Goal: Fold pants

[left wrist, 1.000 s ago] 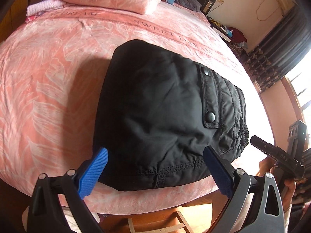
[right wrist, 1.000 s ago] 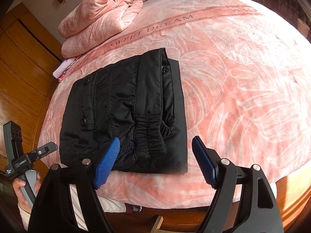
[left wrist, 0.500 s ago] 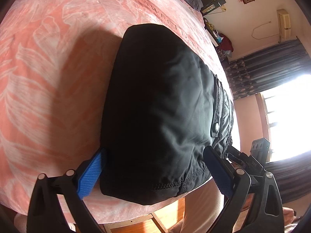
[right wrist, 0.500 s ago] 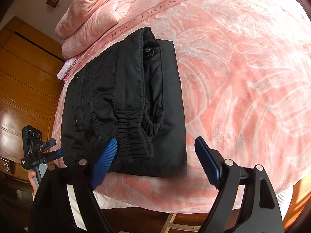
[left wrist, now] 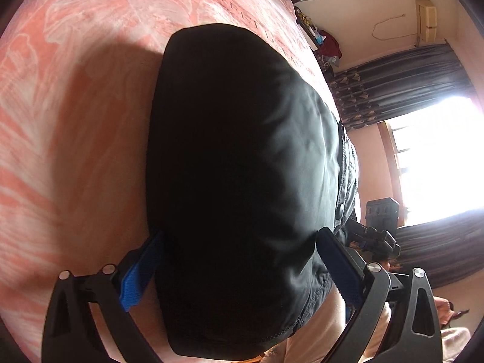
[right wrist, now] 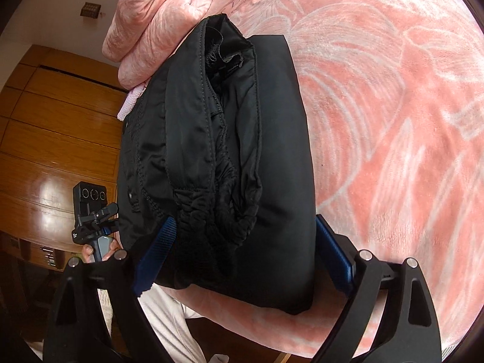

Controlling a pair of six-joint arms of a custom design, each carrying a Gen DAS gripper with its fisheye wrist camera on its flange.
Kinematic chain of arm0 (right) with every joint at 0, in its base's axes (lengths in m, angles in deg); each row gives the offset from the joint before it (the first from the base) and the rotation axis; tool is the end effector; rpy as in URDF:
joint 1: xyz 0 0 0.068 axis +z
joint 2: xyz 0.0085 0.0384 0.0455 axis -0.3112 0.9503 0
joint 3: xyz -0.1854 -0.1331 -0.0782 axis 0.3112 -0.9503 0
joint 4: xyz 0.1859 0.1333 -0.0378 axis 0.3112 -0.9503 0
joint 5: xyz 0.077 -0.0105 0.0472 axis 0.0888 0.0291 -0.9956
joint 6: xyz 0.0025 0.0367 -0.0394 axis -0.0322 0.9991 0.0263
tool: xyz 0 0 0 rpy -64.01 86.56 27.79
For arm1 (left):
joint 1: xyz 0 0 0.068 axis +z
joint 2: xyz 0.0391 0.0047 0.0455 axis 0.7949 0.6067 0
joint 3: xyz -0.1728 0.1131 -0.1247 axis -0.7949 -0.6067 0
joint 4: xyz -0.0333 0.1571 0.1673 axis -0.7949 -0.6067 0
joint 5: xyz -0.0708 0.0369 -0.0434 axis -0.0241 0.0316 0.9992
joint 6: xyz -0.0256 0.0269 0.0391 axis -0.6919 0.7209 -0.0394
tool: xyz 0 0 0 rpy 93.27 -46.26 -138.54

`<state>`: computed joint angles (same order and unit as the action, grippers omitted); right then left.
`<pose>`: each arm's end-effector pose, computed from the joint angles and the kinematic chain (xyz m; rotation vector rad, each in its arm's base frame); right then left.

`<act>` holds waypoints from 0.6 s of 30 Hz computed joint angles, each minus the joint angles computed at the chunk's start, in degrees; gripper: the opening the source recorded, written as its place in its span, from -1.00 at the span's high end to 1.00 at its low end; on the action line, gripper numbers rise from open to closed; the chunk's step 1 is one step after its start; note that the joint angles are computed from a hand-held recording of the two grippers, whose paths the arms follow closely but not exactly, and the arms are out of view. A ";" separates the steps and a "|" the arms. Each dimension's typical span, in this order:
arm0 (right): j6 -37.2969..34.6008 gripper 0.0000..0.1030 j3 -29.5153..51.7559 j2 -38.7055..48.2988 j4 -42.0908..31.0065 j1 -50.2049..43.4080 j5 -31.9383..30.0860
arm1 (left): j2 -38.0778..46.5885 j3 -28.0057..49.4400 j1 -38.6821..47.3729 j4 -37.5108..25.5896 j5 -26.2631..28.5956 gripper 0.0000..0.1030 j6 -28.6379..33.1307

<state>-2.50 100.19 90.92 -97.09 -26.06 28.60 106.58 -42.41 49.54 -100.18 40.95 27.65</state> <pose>0.1814 0.0000 0.2319 0.1041 2.7422 1.1212 0.2033 -0.0371 0.1769 -0.0675 2.6396 -1.2290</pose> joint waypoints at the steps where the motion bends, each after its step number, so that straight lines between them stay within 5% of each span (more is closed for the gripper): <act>1: 0.25 -0.76 -0.15 0.40 0.54 0.36 -0.03 | 1.25 0.21 1.79 -0.66 3.08 -0.92 1.62; 7: -1.09 -0.76 0.79 3.32 1.09 0.67 -1.08 | 14.72 3.96 11.10 -11.19 16.85 -0.92 17.63; 12: -1.69 -0.78 0.69 3.82 1.41 0.85 -1.09 | 18.71 4.41 11.44 -10.78 16.39 -0.92 19.19; 14: -0.75 -0.80 0.29 3.43 2.30 1.76 -0.85 | 16.71 3.76 9.23 -6.82 14.72 -0.92 13.26; 16: 0.46 -0.82 0.34 3.67 3.63 2.98 -0.48 | 14.09 5.14 4.61 -6.03 10.54 -0.92 10.63; 18: 1.07 -0.83 0.50 4.19 4.31 3.51 -0.22 | 12.44 7.21 0.54 -9.23 4.84 -0.92 14.25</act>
<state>-1.43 100.69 95.11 -92.78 -22.56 28.38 119.02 -35.20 50.08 -109.41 45.79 41.90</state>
